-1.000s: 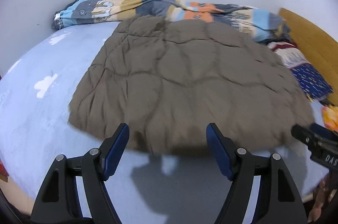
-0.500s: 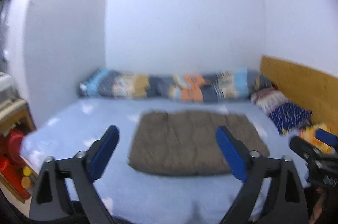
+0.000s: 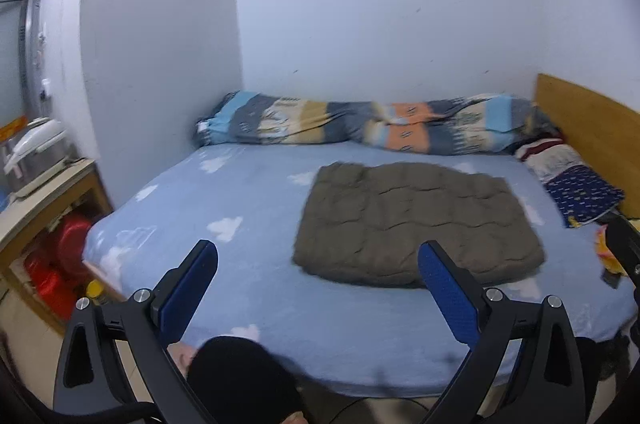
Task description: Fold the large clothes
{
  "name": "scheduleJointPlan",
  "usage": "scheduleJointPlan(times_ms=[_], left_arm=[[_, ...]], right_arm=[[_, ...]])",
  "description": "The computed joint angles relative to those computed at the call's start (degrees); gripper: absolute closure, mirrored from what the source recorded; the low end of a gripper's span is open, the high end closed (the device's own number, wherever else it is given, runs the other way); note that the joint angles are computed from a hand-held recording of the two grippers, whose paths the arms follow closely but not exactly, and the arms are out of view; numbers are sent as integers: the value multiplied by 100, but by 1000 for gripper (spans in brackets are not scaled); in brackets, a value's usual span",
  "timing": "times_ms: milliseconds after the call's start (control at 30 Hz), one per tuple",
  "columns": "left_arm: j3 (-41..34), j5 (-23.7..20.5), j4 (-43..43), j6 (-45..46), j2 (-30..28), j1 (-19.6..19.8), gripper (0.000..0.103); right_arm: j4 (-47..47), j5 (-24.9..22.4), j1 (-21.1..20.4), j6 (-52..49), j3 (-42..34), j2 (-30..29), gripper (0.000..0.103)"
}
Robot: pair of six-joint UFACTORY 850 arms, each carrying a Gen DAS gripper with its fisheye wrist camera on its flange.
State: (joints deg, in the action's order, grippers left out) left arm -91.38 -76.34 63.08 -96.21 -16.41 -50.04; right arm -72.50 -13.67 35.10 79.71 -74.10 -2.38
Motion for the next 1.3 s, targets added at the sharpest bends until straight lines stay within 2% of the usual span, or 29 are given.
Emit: scheduleJointPlan(times_ms=[200, 333, 467, 800, 1300], left_arm=[[201, 201, 154, -22, 16, 138, 3], [276, 785, -230, 163, 12, 422, 3], [102, 755, -505, 518, -198, 613, 3], [39, 1088, -709, 800, -409, 793, 3], [41, 1220, -826, 899, -484, 873, 3]], right_arm=[[392, 171, 51, -604, -321, -454, 0], [332, 155, 66, -682, -469, -697, 0], [1220, 188, 17, -1596, -673, -945, 0], [3271, 11, -39, -3772, -1101, -1436, 0], [3590, -224, -27, -4113, -1308, -1665, 0]])
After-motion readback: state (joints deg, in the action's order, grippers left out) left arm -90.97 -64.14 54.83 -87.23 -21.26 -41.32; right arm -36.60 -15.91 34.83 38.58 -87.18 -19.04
